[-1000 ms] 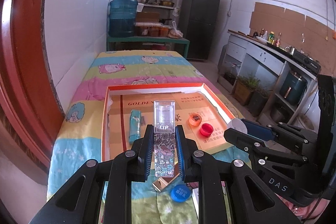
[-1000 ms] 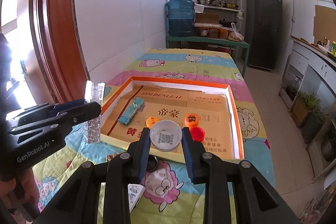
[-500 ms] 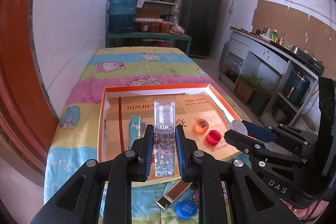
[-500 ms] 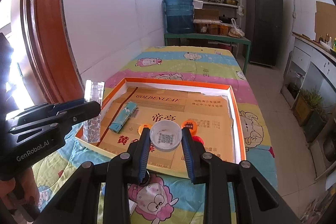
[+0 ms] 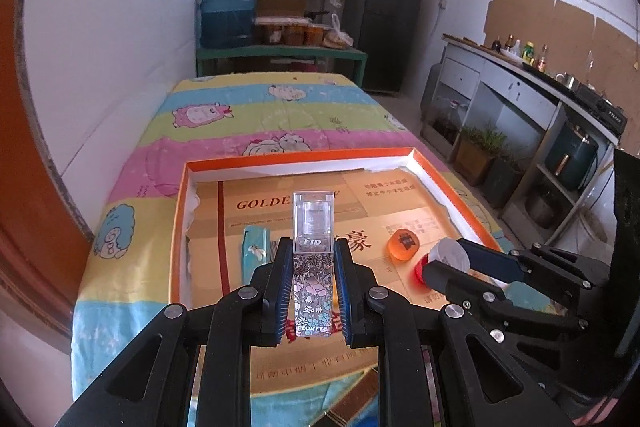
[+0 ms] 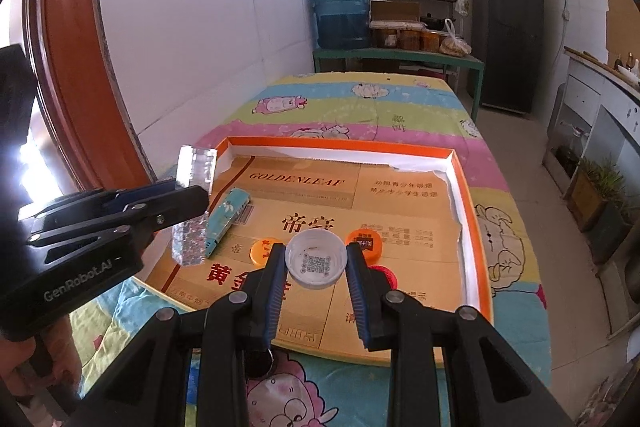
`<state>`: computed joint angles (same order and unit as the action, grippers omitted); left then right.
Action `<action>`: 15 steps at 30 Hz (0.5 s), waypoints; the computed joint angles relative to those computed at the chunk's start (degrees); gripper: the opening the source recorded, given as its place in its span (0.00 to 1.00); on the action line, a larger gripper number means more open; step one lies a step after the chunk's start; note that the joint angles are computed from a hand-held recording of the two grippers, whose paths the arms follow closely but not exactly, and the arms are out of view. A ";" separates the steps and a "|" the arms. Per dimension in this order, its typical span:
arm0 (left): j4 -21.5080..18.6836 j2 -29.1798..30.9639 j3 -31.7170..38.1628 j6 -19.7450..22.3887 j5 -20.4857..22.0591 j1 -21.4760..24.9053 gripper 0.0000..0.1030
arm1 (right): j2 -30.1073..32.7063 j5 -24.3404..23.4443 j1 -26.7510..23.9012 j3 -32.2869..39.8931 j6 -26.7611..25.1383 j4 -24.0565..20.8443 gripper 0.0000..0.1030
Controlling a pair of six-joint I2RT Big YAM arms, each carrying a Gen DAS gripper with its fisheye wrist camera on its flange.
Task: Organize rigid objects
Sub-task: 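Lower the white cap and lip gloss tube onto the insert and open both tools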
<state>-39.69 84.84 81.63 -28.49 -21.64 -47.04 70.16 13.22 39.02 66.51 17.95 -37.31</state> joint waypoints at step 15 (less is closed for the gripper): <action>-1.56 5.35 4.38 1.55 2.27 2.39 0.20 | 2.06 -2.66 -0.89 -0.20 -0.11 0.89 0.29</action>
